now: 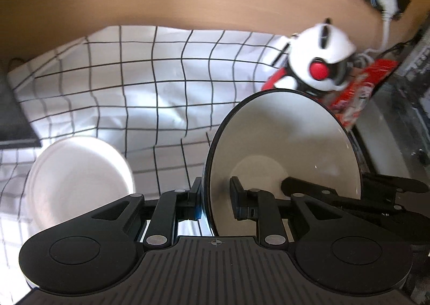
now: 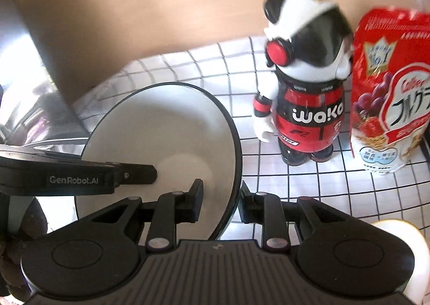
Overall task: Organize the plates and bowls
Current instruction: 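Carry the blue bowl with both grippers and lower it into the cream bowl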
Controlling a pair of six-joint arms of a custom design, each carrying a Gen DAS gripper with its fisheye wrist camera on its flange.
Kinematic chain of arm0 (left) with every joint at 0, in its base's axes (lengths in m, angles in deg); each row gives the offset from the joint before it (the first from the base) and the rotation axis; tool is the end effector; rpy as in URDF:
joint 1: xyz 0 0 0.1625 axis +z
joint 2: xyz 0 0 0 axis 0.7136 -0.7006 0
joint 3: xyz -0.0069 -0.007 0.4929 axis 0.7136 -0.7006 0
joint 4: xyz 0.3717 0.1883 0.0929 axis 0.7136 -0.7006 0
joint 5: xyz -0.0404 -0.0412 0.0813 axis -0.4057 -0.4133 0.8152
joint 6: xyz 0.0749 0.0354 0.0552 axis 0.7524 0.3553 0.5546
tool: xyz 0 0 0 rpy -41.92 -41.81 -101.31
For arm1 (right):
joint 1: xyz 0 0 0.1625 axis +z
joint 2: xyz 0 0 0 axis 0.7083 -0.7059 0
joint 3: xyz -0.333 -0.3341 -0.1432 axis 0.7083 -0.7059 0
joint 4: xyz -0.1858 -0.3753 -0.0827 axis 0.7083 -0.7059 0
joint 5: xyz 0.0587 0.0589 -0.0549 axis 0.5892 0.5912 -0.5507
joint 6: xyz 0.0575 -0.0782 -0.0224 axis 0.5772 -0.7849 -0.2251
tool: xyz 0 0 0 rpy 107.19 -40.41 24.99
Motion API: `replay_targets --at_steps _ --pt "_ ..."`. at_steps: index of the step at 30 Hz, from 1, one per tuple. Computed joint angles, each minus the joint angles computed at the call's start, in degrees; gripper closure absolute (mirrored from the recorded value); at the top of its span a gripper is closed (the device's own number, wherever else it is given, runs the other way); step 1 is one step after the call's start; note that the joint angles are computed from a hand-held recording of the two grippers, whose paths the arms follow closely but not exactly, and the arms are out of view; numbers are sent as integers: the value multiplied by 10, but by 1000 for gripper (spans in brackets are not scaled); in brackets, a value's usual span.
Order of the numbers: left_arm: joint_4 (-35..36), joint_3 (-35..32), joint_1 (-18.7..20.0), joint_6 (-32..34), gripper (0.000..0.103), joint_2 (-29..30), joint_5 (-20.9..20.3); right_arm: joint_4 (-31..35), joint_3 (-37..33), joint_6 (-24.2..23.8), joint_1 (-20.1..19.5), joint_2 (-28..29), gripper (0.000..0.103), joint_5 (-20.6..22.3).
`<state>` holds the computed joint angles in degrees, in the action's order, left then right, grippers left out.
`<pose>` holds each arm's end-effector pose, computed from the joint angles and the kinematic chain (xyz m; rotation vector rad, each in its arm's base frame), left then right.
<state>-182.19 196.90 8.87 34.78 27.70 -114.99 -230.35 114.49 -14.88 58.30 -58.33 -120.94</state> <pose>-0.1601 -0.5803 0.2074 0.0020 2.4245 -0.8056 0.2558 -0.6121 0.0740 0.9044 -2.5989 0.6202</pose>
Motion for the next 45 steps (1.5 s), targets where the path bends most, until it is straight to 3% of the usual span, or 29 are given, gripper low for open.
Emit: replay_targets --at_steps 8,16,30,45 --pt "33 66 -68 -91 80 -45 13 42 77 -6 1 -76 76 31" --pt "78 69 -109 -155 80 -31 20 42 123 -30 -14 -121 76 32" --pt "-12 -2 -112 -113 80 115 -55 15 161 -71 -110 -204 76 28" --pt "-82 -74 -86 -85 80 233 -11 1 132 -79 -175 -179 76 38"
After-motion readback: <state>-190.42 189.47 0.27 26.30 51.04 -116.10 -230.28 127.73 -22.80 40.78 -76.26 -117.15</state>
